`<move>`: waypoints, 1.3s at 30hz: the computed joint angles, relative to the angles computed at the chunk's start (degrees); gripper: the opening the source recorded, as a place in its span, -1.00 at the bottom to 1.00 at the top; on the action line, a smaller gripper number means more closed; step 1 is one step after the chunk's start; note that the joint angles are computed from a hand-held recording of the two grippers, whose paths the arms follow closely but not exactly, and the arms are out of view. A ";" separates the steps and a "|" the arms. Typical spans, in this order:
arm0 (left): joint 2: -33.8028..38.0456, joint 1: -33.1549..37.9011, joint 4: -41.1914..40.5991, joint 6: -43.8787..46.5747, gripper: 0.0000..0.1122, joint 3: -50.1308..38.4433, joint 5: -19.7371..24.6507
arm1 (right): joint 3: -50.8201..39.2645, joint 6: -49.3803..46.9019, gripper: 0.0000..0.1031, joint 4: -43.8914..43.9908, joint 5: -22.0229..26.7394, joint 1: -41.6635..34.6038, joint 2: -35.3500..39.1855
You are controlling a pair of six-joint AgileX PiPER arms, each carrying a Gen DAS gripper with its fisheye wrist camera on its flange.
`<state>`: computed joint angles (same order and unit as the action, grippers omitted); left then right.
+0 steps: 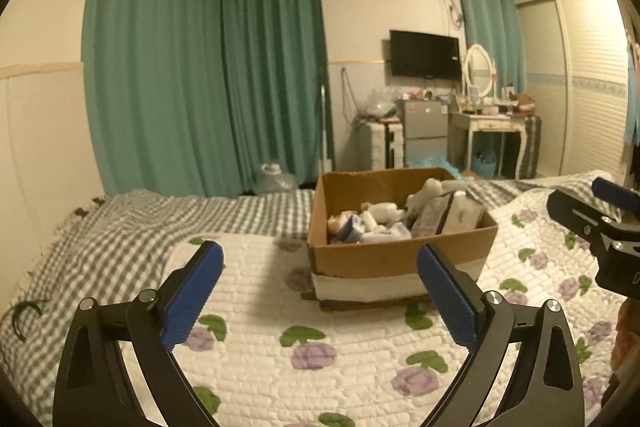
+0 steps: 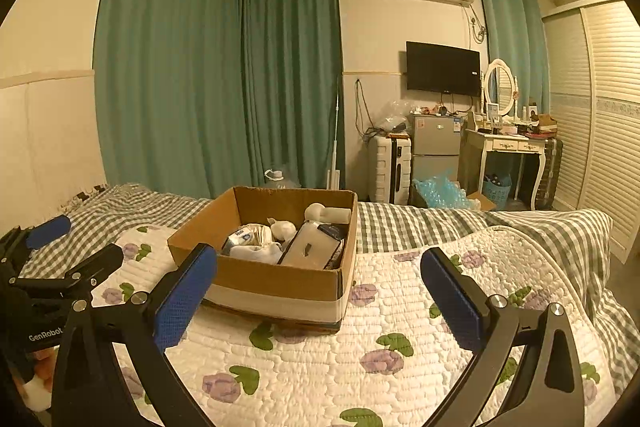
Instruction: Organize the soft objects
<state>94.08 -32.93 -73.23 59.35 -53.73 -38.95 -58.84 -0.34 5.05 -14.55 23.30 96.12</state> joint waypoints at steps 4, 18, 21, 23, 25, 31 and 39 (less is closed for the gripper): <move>-0.69 0.17 0.26 -0.74 0.77 0.63 0.44 | 0.21 -3.23 0.98 2.91 -0.20 0.45 -0.08; -1.02 0.89 0.70 -1.48 0.77 1.09 0.65 | -0.25 -6.25 0.98 5.85 0.12 0.76 0.69; -1.02 0.88 1.22 -2.32 0.77 1.34 0.36 | -0.17 -6.40 0.98 6.20 -0.11 0.76 0.80; -0.97 0.83 1.15 -2.26 0.77 1.36 0.19 | -0.17 -6.94 0.98 6.73 -0.04 0.84 0.83; -0.99 0.66 1.14 -2.33 0.77 1.38 -0.05 | -0.08 -6.72 0.98 6.52 -0.18 0.78 0.94; -1.08 0.39 1.02 -2.29 0.77 1.50 -0.45 | -0.13 -7.67 0.98 7.48 -0.15 0.98 0.92; -1.07 0.47 1.23 -2.50 0.77 1.58 -0.33 | -0.04 -7.55 0.98 7.28 -0.13 1.10 0.94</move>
